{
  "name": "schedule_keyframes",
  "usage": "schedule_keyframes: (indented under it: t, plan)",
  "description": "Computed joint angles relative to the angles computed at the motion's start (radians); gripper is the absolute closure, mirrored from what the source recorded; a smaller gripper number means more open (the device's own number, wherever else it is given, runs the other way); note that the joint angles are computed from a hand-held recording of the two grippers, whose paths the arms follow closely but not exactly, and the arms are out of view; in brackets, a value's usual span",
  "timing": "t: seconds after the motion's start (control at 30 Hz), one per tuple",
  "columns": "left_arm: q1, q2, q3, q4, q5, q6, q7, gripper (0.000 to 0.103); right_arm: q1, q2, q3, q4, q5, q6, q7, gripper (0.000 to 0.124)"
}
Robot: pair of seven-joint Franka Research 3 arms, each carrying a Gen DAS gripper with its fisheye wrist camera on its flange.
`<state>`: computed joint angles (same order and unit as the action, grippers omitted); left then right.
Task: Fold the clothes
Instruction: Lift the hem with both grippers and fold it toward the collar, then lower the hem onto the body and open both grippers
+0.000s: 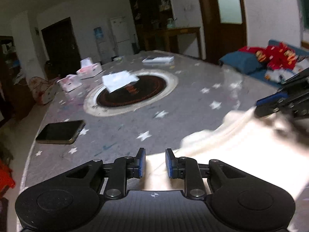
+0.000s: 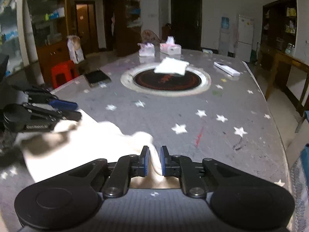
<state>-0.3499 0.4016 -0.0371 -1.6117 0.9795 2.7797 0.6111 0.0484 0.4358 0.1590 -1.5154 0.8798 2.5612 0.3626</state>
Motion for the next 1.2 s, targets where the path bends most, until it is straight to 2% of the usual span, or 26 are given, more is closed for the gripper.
schedule_keyframes:
  t: [0.1,0.17,0.37,0.5,0.63,0.83,0.87,1.0,1.2]
  plan:
    - [0.034,0.013,-0.05,0.01,-0.093,0.054,0.111,0.082,-0.002,-0.011,0.008,0.003,0.008,-0.034,-0.016,0.113]
    - [0.037,0.039,-0.068,0.037,-0.151,0.061,0.185,0.083,0.006,-0.007,0.008,0.014,0.005,-0.042,-0.018,0.113]
    - [0.021,0.14,-0.078,0.164,-0.314,-0.003,0.327,0.083,0.051,0.077,-0.024,0.113,-0.118,-0.082,0.119,0.113]
    - [0.01,0.17,-0.066,0.205,-0.38,-0.035,0.361,0.082,0.056,0.122,-0.025,0.156,-0.183,-0.097,0.185,0.114]
    - [-0.006,0.162,-0.048,0.194,-0.389,-0.031,0.361,0.082,0.033,0.082,-0.001,0.104,-0.171,-0.066,0.149,0.114]
    - [-0.023,0.152,-0.026,0.179,-0.372,-0.014,0.334,0.081,-0.012,-0.093,0.013,-0.123,-0.049,-0.023,-0.023,0.113]
    - [-0.027,0.148,-0.021,0.175,-0.365,-0.012,0.323,0.081,-0.011,-0.116,0.007,-0.153,-0.027,-0.021,-0.046,0.109]
    - [-0.045,0.107,0.004,0.123,-0.315,0.022,0.251,0.081,-0.004,-0.196,-0.025,-0.258,0.064,-0.017,-0.121,0.101]
    - [-0.077,-0.006,0.042,-0.035,-0.169,0.101,0.061,0.081,0.016,-0.197,-0.066,-0.291,0.115,-0.013,-0.099,0.087]
